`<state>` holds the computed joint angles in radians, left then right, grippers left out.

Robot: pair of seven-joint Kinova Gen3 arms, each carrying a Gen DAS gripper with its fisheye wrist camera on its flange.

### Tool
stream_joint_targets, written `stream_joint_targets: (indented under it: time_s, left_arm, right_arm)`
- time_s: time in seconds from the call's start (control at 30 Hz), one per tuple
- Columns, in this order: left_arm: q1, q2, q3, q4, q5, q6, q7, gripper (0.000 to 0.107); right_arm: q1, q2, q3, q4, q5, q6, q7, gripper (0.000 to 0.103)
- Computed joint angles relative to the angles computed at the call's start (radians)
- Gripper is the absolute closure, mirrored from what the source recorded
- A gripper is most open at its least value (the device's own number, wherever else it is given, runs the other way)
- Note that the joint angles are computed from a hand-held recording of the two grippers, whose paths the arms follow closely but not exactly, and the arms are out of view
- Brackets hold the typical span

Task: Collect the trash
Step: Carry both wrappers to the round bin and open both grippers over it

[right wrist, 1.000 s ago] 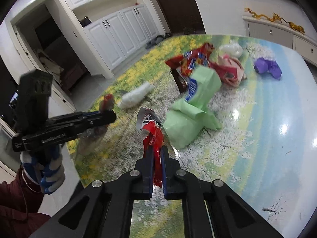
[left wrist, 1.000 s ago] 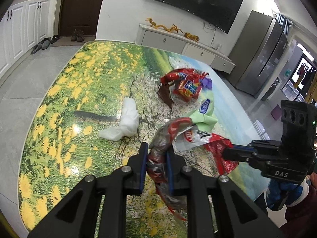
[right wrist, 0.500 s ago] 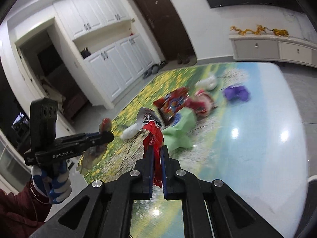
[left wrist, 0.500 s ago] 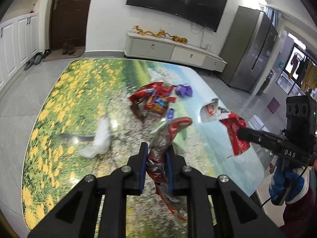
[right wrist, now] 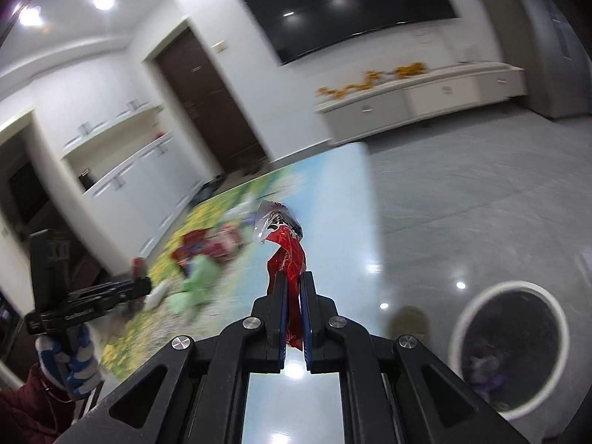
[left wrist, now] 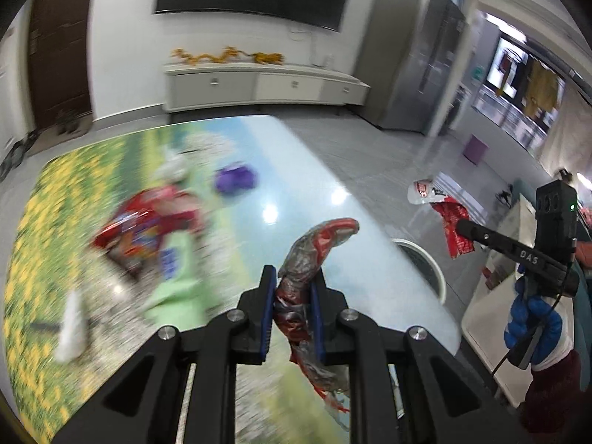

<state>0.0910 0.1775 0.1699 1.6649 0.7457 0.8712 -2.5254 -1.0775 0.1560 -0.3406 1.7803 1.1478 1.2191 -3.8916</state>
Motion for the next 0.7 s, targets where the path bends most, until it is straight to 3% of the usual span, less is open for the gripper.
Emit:
stream_joint_targets:
  time_s: [0.17, 0.3, 0.5, 0.7]
  left_arm:
    - [0.139, 0.075, 0.063, -0.101, -0.099, -0.016, 0.124, 0.091]
    - [0.263, 0.161, 0.105, -0.201, -0.193, -0.028, 0.245, 0.090]
    - [0.423, 0.286, 0.139, -0.338, -0.305, -0.045, 0.385, 0.090]
    - [0.547, 0.438, 0.140, -0.531, -0.398, 0.014, 0.524, 0.088]
  right_arm:
    - [-0.044, -0.041, -0.034, 0.075, -0.130, 0.172, -0.145, 0.096]
    - [-0.041, -0.061, -0.068, 0.124, -0.229, 0.233, -0.235, 0.096]
    - [-0.019, -0.090, -0.090, 0.192, -0.350, 0.245, -0.337, 0.096]
    - [0.016, -0.104, -0.100, 0.242, -0.418, 0.221, -0.373, 0.095]
